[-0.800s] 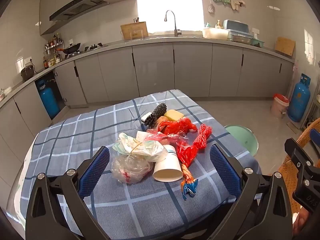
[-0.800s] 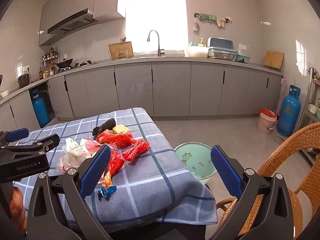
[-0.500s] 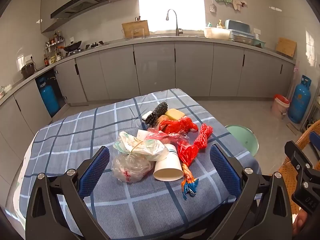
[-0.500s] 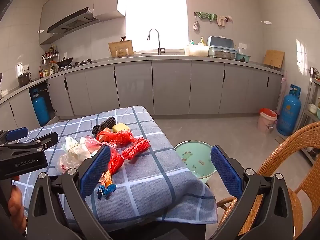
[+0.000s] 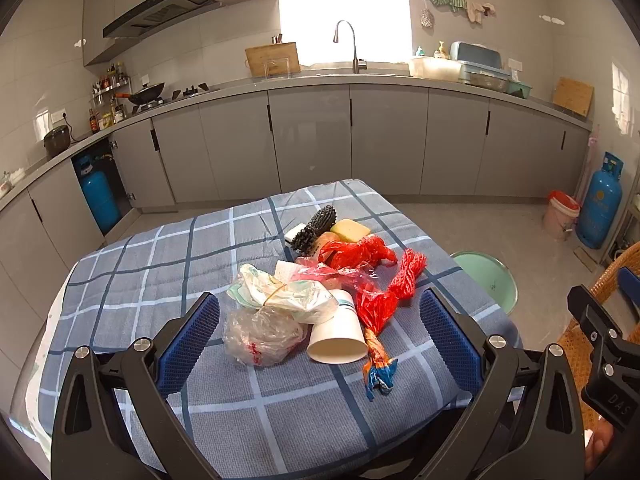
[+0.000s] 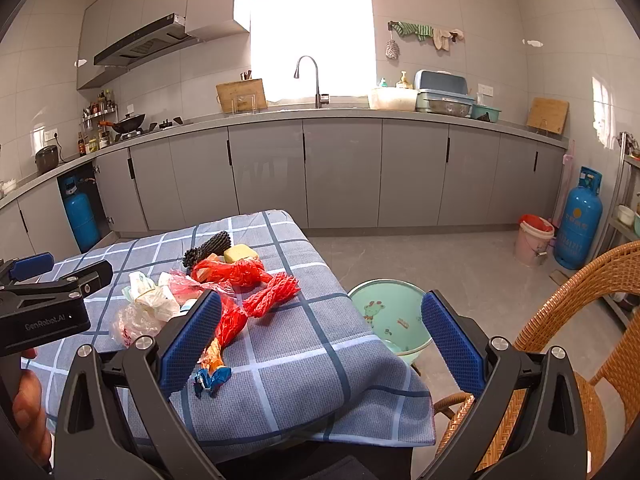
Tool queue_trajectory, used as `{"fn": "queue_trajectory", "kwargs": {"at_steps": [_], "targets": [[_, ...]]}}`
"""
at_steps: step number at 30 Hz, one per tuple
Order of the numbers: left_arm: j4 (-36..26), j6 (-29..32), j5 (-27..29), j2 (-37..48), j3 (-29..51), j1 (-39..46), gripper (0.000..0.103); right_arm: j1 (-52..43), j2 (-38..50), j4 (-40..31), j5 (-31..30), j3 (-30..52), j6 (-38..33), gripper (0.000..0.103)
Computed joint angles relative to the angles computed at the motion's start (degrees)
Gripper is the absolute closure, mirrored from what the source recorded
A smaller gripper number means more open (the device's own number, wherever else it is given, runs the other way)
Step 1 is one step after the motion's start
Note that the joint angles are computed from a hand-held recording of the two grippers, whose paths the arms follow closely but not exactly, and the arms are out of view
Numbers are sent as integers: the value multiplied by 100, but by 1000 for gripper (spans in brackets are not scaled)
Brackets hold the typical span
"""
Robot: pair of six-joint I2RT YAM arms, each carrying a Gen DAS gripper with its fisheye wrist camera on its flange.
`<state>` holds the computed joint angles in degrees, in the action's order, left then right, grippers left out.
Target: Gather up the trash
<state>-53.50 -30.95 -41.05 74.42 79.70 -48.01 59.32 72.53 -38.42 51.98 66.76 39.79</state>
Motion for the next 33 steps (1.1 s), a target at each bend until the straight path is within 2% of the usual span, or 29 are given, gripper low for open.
{"fn": "queue_trajectory", "kwargs": {"at_steps": [33], "targets": [[180,-42,-402,-230,-71,-83,4,-66,-67,170,-87,-156,-63,5]]}}
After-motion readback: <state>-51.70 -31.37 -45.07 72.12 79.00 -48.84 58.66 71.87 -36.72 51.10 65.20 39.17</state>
